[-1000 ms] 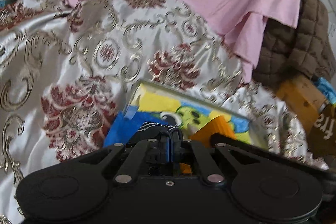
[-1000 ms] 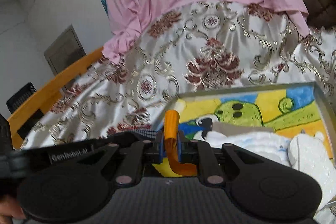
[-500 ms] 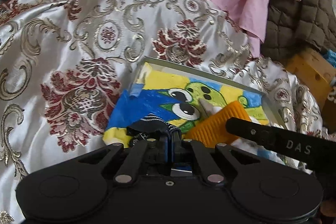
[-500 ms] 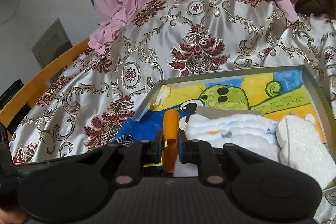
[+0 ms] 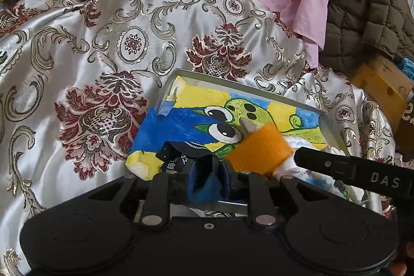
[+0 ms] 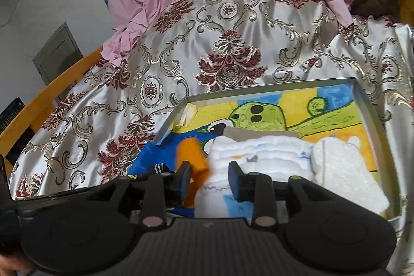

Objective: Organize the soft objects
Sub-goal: 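Open both tools to drop sock and strap into the tray, then move both tools back toward the pile of soft items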

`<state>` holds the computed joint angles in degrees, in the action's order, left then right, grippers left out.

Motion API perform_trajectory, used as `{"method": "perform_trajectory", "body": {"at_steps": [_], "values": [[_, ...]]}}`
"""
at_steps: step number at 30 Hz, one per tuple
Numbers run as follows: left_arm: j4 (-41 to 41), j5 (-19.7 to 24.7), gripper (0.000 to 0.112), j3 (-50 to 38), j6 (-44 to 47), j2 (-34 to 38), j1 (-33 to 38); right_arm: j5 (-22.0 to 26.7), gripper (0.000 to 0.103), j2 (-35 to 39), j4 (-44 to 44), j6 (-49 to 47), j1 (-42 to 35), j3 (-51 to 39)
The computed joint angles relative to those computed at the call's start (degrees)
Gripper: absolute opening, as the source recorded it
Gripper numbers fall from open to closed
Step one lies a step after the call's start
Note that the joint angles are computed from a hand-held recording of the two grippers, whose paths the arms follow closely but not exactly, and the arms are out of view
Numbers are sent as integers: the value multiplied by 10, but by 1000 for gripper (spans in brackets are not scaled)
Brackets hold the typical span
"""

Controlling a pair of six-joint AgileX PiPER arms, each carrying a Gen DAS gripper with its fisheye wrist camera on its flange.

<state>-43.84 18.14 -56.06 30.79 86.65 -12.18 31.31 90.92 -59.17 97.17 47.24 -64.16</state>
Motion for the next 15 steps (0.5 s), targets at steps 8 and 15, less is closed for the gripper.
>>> {"method": "perform_trajectory", "body": {"at_steps": [8,15], "values": [[28,-20,47,43,-40,-71,-15,54,66,-58,-29,26,43,30],[-17,-40,64,108,-20,-186,-19,164,83,-121,-73,60,135,58]]}}
